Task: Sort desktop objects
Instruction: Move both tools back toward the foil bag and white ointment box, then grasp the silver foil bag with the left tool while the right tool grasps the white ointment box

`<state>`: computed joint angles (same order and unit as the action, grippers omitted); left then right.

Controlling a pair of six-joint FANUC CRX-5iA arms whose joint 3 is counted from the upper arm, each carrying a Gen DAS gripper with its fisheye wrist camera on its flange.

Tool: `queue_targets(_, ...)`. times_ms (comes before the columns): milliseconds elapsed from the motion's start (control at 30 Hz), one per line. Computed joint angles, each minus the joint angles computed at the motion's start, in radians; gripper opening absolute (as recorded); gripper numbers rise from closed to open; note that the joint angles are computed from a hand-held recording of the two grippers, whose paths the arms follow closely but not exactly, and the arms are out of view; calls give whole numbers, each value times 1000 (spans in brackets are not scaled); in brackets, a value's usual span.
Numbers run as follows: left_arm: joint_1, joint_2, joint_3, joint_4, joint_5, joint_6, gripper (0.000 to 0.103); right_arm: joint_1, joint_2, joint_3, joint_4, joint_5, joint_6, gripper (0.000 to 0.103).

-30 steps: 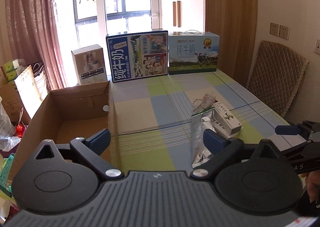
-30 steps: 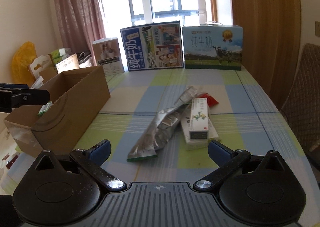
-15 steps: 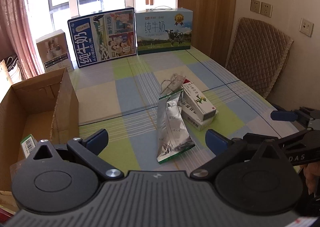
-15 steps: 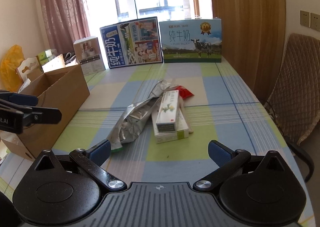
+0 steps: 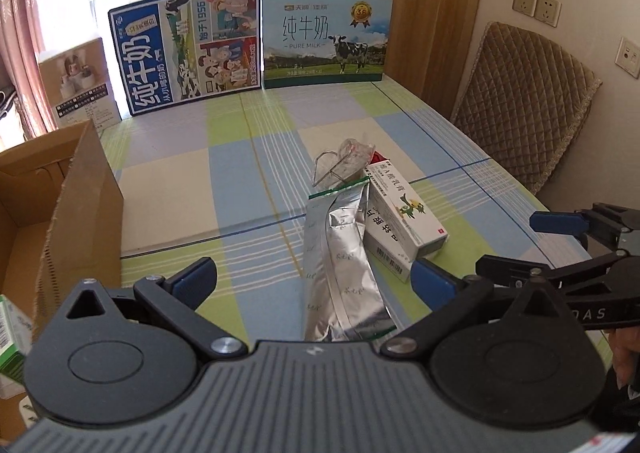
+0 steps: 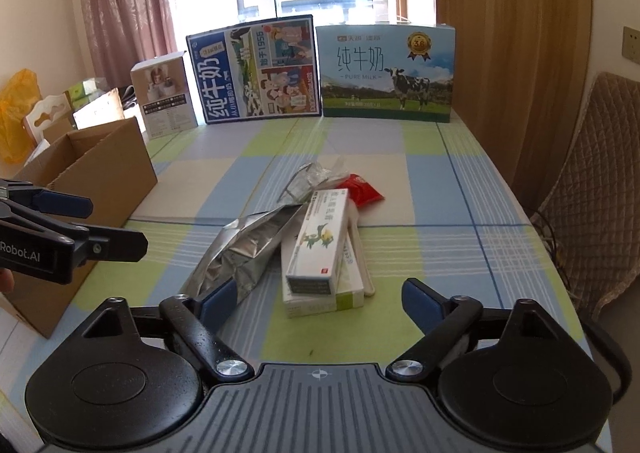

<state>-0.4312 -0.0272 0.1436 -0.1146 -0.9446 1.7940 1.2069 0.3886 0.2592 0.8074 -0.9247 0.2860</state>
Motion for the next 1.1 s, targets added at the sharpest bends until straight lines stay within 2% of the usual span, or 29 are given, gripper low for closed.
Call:
queue_targets(267,48,51,-26,63,69,-19,101,-56,76,115,-111,22,126,66)
queue_targets(467,45,93,17,35,30,-45,101,-91,124,197,-212,26,207,60)
queue_targets(567,50,104,21,42,31,-60,101,-105,153,263,-293,2,246,57)
queue_targets(800,51,122,20,68,32,-101,101,-126,261,457,-372,-113,354,51)
queue_targets(933,55,135,22,90,36,-120,101,-131,278,483,-393,-134,384,41)
queue_targets(1100,75,157,21,165,37,-172,101,-134,244,434,-391,-123,378,38)
